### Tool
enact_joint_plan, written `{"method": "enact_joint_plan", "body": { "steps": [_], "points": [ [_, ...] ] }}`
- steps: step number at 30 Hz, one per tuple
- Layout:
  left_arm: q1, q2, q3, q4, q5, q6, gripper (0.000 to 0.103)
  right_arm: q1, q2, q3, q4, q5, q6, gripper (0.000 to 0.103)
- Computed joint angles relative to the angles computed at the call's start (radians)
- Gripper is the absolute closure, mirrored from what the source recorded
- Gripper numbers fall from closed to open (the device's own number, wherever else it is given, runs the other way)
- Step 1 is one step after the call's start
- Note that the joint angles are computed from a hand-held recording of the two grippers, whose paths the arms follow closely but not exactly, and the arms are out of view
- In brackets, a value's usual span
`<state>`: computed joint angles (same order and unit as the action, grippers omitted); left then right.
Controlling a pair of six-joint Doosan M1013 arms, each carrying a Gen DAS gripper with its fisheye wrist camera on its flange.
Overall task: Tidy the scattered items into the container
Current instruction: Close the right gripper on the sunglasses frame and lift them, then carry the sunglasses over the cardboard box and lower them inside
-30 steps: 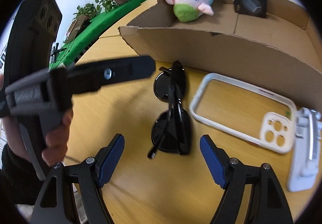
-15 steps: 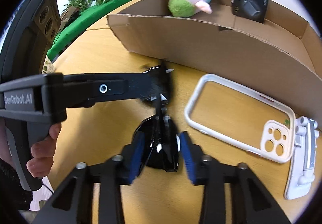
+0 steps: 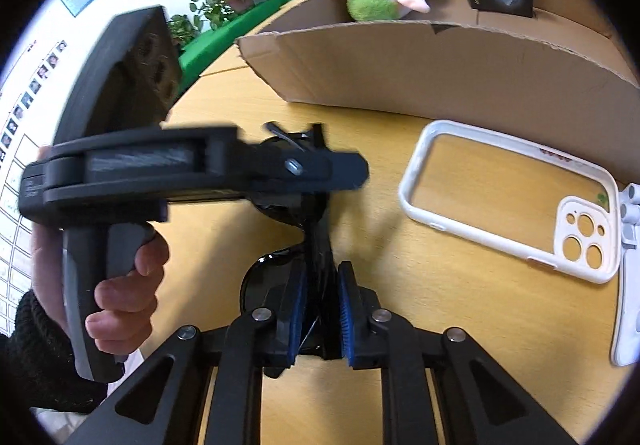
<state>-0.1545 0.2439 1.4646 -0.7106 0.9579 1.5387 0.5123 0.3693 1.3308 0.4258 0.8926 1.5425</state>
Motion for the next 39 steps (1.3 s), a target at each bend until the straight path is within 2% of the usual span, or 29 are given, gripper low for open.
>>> {"method": "enact_joint_plan", "body": {
  "steps": [12,21,30,39],
  "points": [
    [0.003,0.006,-0.012,-0.019,0.018,0.027,0.073,-0.015,0.001,0.008,0.088,0.001,-0.061,0.09],
    [-0.011,0.0,-0.075,0.006,0.008,0.045,0.074,-0.018,-0.014,-0.018,0.052,-0.05,-0.056,0.092],
    [-0.054,0.062,-0.267,0.047,0.046,0.089,0.074,-0.067,-0.042,-0.056,0.046,-0.101,-0.053,0.093],
    [-0.098,0.21,-0.581,0.04,0.142,0.127,0.074,-0.128,-0.029,-0.16,-0.054,-0.119,-0.016,0.093]
  ]
}}
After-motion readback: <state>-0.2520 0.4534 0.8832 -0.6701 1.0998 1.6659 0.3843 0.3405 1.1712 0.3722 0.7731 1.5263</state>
